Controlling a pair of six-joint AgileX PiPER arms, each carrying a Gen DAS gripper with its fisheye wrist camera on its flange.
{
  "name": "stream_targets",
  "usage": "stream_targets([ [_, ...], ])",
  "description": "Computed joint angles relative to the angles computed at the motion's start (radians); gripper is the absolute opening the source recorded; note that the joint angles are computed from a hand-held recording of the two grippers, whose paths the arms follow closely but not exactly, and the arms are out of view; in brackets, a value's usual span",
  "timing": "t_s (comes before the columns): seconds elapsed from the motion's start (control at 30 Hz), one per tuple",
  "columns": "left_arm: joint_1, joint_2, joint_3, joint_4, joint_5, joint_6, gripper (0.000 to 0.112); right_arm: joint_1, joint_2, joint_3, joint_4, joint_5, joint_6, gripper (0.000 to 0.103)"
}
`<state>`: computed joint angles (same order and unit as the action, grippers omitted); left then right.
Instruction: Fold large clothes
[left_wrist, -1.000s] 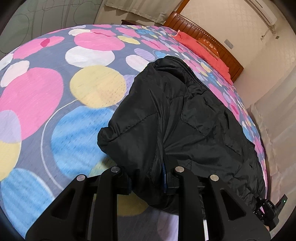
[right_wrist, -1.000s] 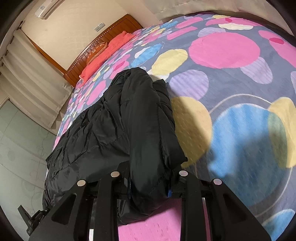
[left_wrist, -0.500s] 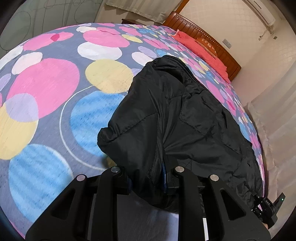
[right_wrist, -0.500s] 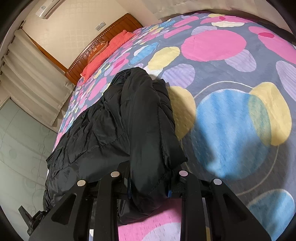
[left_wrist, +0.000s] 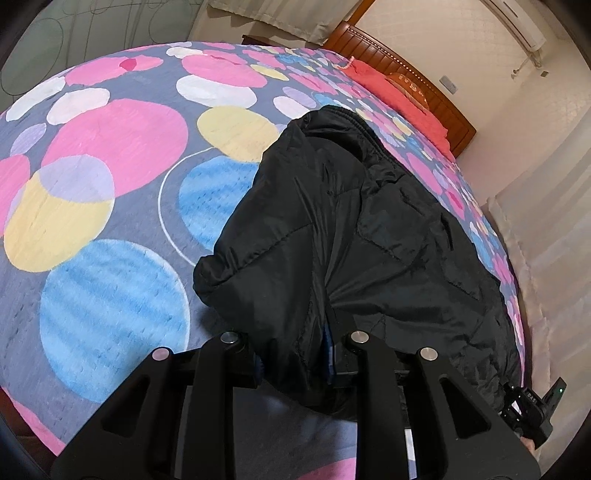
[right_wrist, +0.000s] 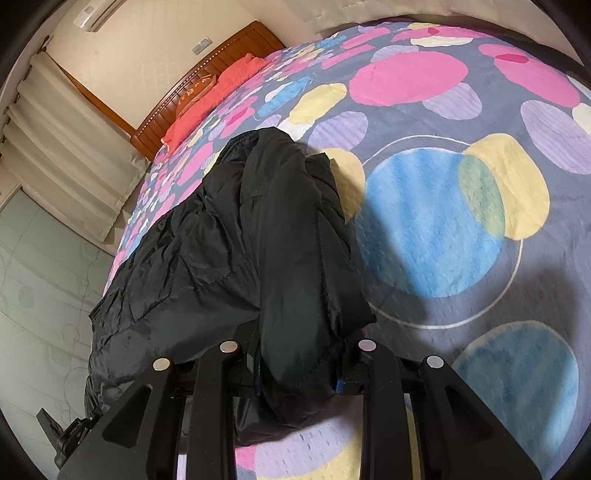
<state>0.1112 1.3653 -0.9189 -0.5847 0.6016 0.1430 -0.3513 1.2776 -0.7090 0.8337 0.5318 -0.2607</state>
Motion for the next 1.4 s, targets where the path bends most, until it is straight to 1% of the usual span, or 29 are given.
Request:
stream_targets([
  [0.07,0.010,0.010,-0.007,-0.016,0.009,0.014,0.026,0.001,0.000,0.001,0.000,-0.002,0.009,0.029],
  [0.13,0.015,0.014,-0.014,-0.015,0.017,0.013,0.030,-0.001,-0.002,0.002,-0.004,0.001,0.012,0.035],
  [0.17,0.016,0.013,-0.013,-0.009,0.017,0.008,0.034,-0.004,-0.003,0.003,-0.006,0.001,0.019,0.036],
  [0.23,0.014,0.006,-0.012,0.027,0.013,-0.028,0.041,-0.013,-0.009,0.011,-0.002,0.004,0.024,0.044],
  [0.3,0.007,-0.005,-0.008,0.074,0.003,-0.069,0.051,-0.026,-0.022,0.023,0.005,0.008,0.016,0.049],
  [0.4,0.015,-0.013,-0.001,0.092,-0.002,-0.078,0.058,-0.045,-0.044,0.039,0.008,0.016,0.011,0.055],
  [0.53,0.049,-0.018,0.004,0.060,0.017,-0.050,0.063,-0.072,-0.067,0.051,0.013,0.040,-0.001,0.057],
  [0.67,0.048,-0.031,0.003,0.106,0.022,-0.068,0.067,-0.075,-0.101,0.046,-0.056,0.061,0.058,0.057],
  [0.73,0.048,-0.038,0.001,0.127,0.027,-0.075,0.067,-0.061,-0.121,0.036,-0.130,0.071,0.123,0.057],
  [0.83,0.056,-0.054,-0.007,0.152,0.047,-0.079,0.068,-0.013,-0.166,0.011,-0.316,0.085,0.284,0.057],
  [0.93,0.067,-0.072,-0.021,0.176,0.074,-0.078,0.070,0.067,-0.207,-0.025,-0.561,0.110,0.500,0.057],
  [0.97,0.074,-0.075,-0.028,0.178,0.085,-0.073,0.073,0.081,-0.213,-0.032,-0.607,0.117,0.539,0.057],
  [1.1,0.128,-0.090,-0.054,0.151,0.128,-0.014,0.074,0.215,-0.244,-0.079,-0.918,0.177,0.805,0.057],
  [1.17,0.162,-0.086,-0.075,0.122,0.151,0.033,0.076,0.269,-0.247,-0.098,-1.013,0.203,0.884,0.057],
  [1.27,0.200,-0.053,-0.121,0.079,0.187,0.125,0.079,0.386,-0.229,-0.140,-1.140,0.241,1.006,0.057],
  [1.4,0.223,0.029,-0.202,0.023,0.255,0.240,0.080,0.555,-0.158,-0.220,-1.240,0.278,1.098,0.057],
])
